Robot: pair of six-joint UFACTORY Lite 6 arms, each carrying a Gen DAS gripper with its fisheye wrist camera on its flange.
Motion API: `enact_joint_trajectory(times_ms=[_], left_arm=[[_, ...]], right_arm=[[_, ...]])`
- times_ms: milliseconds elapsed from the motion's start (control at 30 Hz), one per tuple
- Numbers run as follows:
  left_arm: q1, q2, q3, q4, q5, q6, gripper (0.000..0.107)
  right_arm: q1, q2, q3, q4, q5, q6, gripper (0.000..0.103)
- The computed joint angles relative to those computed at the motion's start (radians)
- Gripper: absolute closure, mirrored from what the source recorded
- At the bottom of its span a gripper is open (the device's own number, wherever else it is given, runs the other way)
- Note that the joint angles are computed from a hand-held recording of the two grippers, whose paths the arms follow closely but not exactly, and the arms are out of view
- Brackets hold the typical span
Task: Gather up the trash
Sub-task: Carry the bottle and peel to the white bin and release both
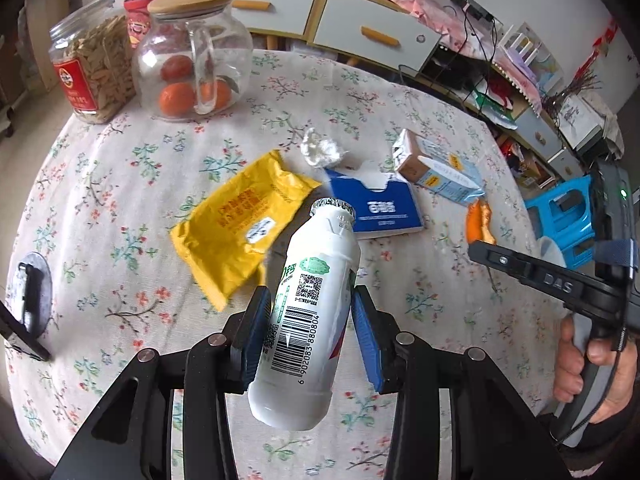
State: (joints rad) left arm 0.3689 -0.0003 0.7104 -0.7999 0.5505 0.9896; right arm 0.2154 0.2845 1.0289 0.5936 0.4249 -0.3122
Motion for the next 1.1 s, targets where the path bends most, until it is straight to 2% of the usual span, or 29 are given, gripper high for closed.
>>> enact_joint_trajectory(times_ms=[333, 633, 867, 1100], left_arm=[[-0.17, 0.026, 0.018, -0.017, -0.038, -0.118, 0.063], [-0.396, 0.023, 0.019, -0.039, -0.084, -0.226, 0.063], [-0.593, 0.04, 0.038, -0.007, -0.138, -0.358, 0.063], [-0.747, 0.085, 0.086, 0.086, -0.184, -0.496, 0.063]], right_arm=[[-0.236, -0.16, -0.075, 0.065, 0.125, -0.159, 0.08], [-0.59, -0.212, -0.09, 0.057, 0.234, -0.286, 0.08], [-0.86, -0.169, -0.044, 0.047, 0.308, -0.395, 0.08], [-1.105, -0.044, 0.077, 0.019, 0.37, -0.464, 0.08]])
